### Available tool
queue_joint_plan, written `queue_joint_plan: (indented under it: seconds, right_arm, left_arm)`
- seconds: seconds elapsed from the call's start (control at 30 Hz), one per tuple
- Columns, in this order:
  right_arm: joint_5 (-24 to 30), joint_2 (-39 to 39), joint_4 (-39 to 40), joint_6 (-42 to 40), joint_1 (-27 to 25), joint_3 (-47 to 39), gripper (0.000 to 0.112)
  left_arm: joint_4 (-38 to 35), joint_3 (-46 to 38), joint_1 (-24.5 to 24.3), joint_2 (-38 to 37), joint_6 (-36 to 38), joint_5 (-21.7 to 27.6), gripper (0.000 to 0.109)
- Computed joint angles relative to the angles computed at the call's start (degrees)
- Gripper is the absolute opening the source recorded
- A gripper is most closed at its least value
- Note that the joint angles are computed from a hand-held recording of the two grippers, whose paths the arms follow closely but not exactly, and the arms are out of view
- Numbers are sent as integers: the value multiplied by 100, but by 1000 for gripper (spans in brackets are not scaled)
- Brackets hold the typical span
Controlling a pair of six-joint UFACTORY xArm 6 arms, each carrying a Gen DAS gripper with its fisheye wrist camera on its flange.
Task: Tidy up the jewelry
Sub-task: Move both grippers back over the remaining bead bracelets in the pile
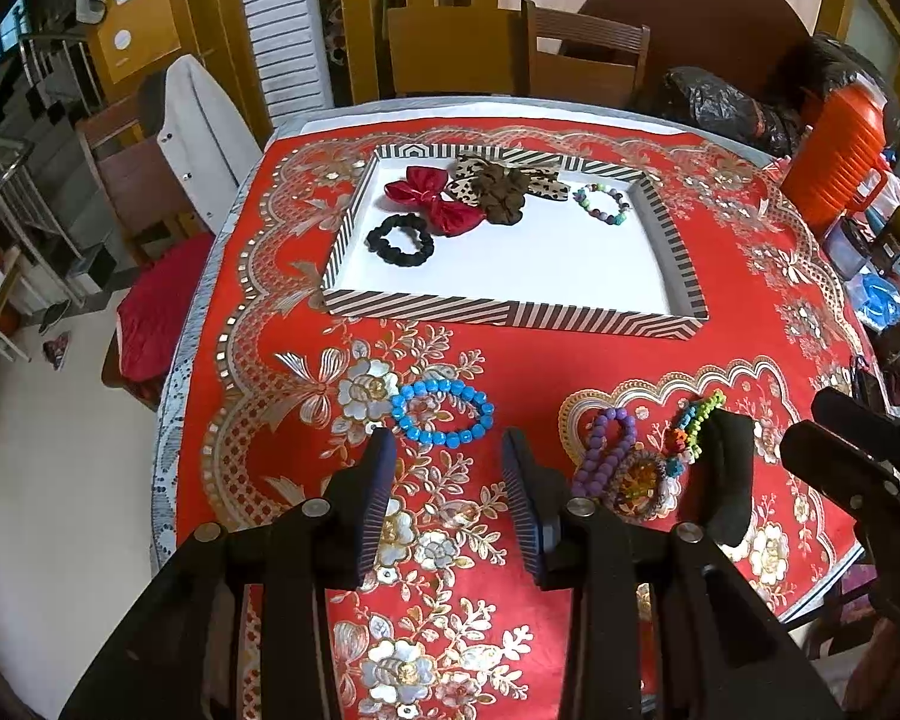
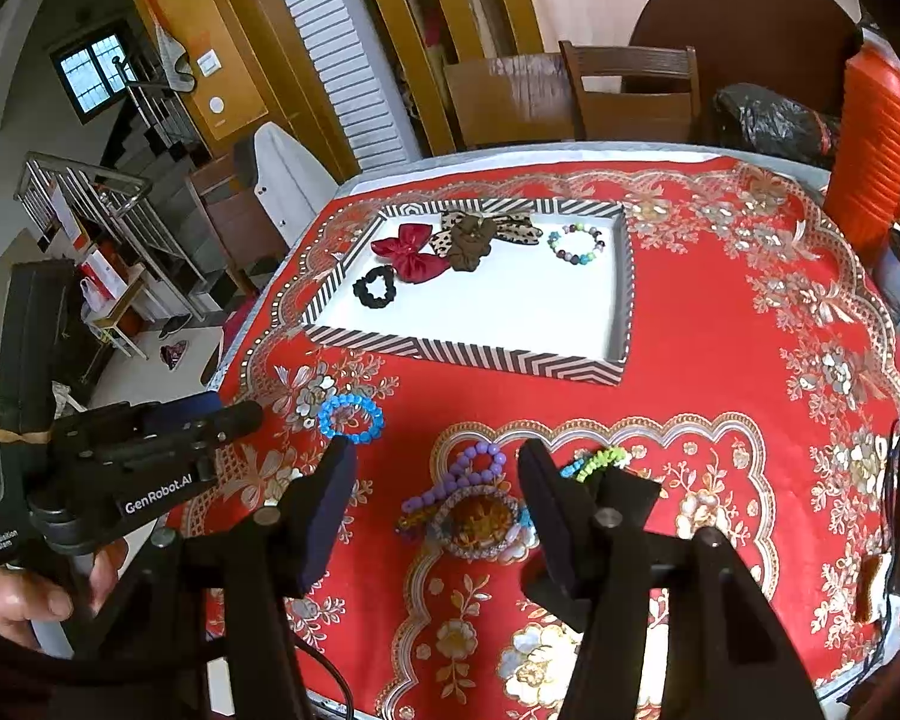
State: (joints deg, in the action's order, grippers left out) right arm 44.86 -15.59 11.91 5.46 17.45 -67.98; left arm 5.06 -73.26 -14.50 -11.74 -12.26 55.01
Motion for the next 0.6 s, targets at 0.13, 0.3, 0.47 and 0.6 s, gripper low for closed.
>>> queue_joint_plan:
  seconds: [0.13, 0.3, 0.47, 0.6]
  right_arm:
    - [33, 2, -31, 44, -8, -6, 61]
    - [91, 21, -42, 41, -21, -16, 61]
    - [144, 30, -17, 59, -133, 40, 62]
    - [269, 8, 14, 73, -264, 172, 62]
  left_arm:
    - [-22, -4, 1, 4, 31, -4, 22]
    - [-99, -33, 32, 47, 84, 32, 22]
    - [-592, -189, 272, 209, 327, 246, 22]
    - [-694, -136, 513, 246, 305, 258, 22]
